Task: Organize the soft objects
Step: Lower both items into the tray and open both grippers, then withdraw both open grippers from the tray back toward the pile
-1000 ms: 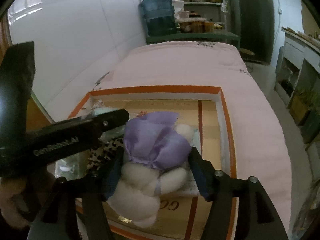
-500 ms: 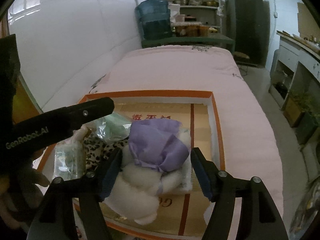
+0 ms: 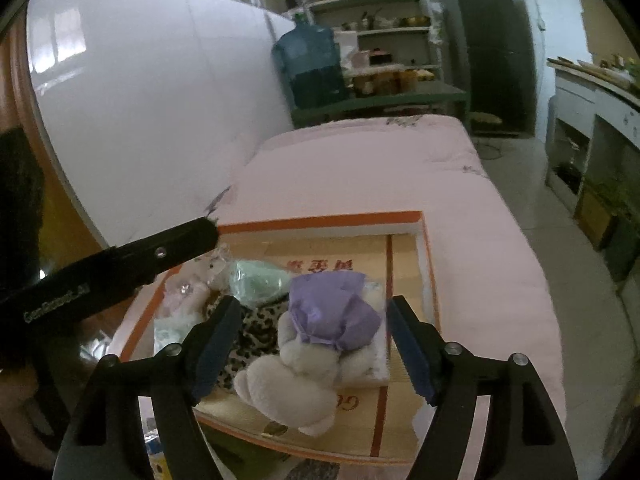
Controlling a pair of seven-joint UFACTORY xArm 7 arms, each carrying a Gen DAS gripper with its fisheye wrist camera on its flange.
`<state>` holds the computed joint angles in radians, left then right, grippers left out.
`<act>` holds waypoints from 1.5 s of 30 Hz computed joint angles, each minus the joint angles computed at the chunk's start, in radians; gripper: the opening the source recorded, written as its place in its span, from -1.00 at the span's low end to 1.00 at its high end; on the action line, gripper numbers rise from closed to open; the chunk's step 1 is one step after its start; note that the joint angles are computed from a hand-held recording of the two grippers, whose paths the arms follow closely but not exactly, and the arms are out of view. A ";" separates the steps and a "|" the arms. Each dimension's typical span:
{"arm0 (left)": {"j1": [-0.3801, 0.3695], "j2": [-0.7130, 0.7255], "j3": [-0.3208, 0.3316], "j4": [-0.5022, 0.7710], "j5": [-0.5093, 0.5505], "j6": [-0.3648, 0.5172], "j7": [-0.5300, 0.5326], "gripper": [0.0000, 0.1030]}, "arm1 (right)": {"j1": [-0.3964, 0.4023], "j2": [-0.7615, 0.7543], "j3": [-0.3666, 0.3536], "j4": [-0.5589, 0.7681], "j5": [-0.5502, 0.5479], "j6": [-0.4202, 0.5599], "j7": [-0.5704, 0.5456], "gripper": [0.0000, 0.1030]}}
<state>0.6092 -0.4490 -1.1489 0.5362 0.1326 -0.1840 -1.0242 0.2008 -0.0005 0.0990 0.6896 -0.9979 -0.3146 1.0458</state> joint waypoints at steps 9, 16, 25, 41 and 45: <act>-0.162 -0.079 0.121 -0.046 -0.009 0.030 -0.017 0.17 | 0.114 -0.109 -0.124 -0.075 -0.028 0.025 0.069 0.49; -0.260 -0.144 0.195 -0.079 0.008 0.066 -0.049 0.17 | 0.236 -0.165 -0.226 -0.109 -0.040 0.056 0.069 0.49; -0.368 -0.217 0.272 -0.115 0.040 0.115 -0.098 0.17 | 0.279 -0.245 -0.212 -0.173 0.087 0.095 -0.046 0.49; -0.537 -0.352 0.369 -0.174 0.099 0.220 -0.183 0.17 | 0.310 -0.388 -0.140 -0.270 0.273 0.162 -0.198 0.49; -0.580 -0.390 0.388 -0.184 0.115 0.259 -0.203 0.17 | 0.303 -0.427 -0.104 -0.292 0.322 0.178 -0.229 0.49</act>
<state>0.0293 -0.8391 -0.7613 0.3518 0.2474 0.0750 -1.2273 0.5037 -0.4277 -0.0051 0.3976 -0.6762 -0.1364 0.8166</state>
